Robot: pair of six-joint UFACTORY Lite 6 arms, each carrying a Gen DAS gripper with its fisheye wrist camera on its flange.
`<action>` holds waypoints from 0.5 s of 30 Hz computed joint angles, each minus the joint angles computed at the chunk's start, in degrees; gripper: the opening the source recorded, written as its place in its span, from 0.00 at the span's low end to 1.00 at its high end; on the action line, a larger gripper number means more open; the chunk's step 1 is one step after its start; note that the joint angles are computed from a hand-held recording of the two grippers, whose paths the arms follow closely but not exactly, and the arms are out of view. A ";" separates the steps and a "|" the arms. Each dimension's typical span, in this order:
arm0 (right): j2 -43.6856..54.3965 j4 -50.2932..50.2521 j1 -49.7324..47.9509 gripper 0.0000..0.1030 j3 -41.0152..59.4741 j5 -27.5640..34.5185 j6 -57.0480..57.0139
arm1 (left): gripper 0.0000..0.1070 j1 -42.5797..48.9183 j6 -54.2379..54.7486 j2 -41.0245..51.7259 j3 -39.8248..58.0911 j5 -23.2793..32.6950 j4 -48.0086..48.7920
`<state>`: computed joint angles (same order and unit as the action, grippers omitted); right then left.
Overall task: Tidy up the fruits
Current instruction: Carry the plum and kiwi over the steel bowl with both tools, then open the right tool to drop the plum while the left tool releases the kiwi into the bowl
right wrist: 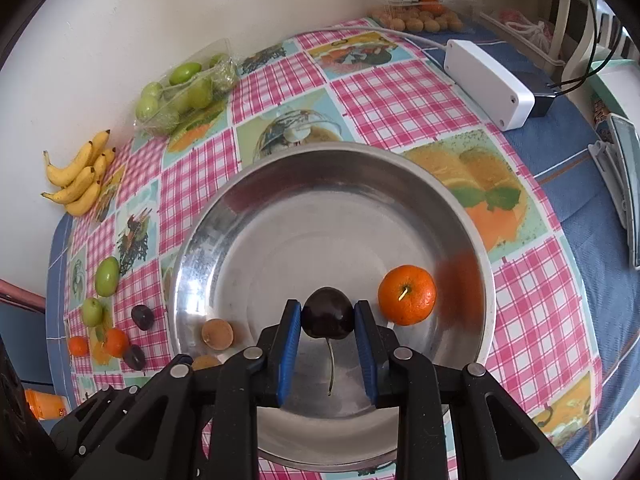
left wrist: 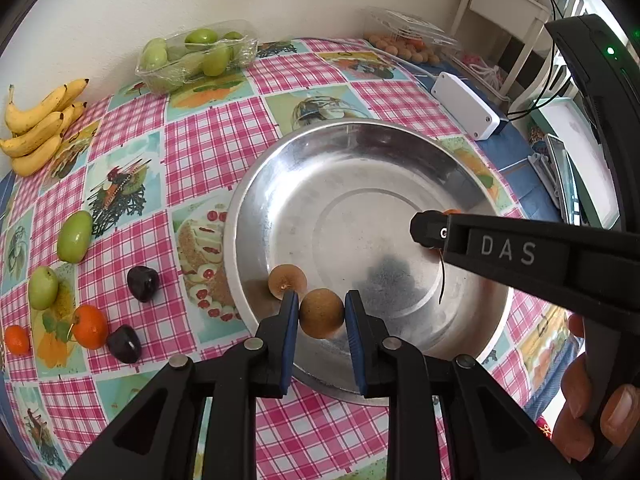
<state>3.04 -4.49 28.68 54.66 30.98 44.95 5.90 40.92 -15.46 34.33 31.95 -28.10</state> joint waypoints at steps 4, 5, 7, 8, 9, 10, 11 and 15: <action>1.45 1.58 -0.15 0.29 0.07 -0.40 -1.43 | 0.23 -0.35 0.30 1.55 0.14 -0.97 0.11; 1.78 2.00 -0.20 0.29 0.17 -0.41 -1.83 | 0.23 -0.45 0.23 2.03 0.23 -1.21 0.17; 2.11 2.50 -0.34 0.29 0.04 -0.51 -2.42 | 0.23 -0.66 0.05 2.90 0.45 -1.55 0.26; 2.27 2.56 -0.35 0.29 0.09 -0.49 -2.49 | 0.23 -0.69 0.08 3.15 0.50 -1.57 0.26; 2.39 2.49 -0.31 0.29 0.07 -0.49 -2.38 | 0.23 -0.74 0.12 3.41 0.61 -1.56 0.25; 2.57 2.41 -0.20 0.29 0.12 -0.49 -2.18 | 0.23 -0.87 0.08 3.76 0.78 -1.65 0.30; 2.69 2.47 -0.22 0.29 0.18 -0.44 -2.23 | 0.23 -0.98 -0.09 4.02 0.86 -1.71 0.54; 3.03 2.59 -0.16 0.29 0.31 -0.26 -2.32 | 0.23 -1.57 -0.88 4.02 0.33 -2.12 1.43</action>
<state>6.07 -1.89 28.51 54.97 30.72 42.63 4.33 40.05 -11.44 34.66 29.83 -26.67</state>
